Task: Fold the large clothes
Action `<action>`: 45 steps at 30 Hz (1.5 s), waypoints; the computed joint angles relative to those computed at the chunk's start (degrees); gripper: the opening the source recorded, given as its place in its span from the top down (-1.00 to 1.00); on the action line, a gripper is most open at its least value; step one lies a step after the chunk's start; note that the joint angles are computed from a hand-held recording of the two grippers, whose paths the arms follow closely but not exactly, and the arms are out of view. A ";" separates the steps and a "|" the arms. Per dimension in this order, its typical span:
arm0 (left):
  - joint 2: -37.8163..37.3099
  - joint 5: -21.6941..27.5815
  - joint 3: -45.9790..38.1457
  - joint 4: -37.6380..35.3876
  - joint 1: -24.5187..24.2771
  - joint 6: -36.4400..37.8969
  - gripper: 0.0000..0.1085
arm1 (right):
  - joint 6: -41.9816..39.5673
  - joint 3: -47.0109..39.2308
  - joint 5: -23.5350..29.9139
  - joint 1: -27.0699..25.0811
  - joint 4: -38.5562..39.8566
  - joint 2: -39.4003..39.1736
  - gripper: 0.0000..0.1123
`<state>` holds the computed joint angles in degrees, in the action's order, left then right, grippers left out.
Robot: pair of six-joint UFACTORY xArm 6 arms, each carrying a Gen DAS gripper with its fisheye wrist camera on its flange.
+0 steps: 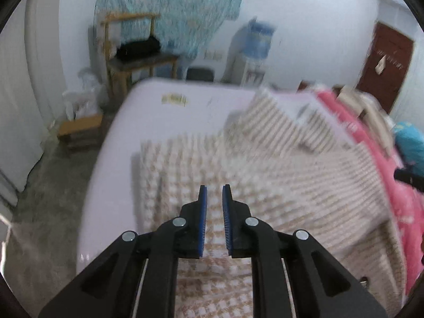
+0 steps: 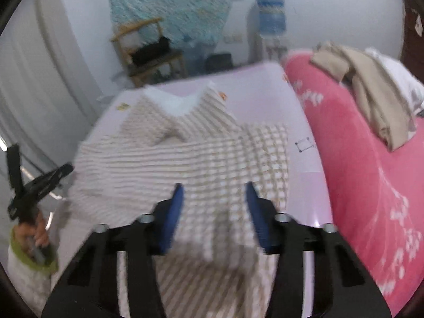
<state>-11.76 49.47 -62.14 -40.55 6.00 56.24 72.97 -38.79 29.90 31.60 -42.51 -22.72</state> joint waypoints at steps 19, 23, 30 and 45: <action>5.04 -4.97 -1.03 -0.09 -1.86 2.96 0.79 | -12.33 -10.22 -5.19 -12.78 6.07 17.31 0.70; 3.05 -1.47 -1.86 -1.80 0.42 3.42 0.79 | -9.78 -7.79 -0.72 -8.56 5.42 11.18 0.28; -0.70 7.59 -0.29 -0.59 2.12 7.24 0.62 | -13.55 -4.81 -1.40 1.38 5.30 8.64 -0.10; -18.40 13.78 9.79 1.73 11.21 8.41 -0.31 | 8.78 0.94 20.04 23.75 0.93 -5.07 -0.35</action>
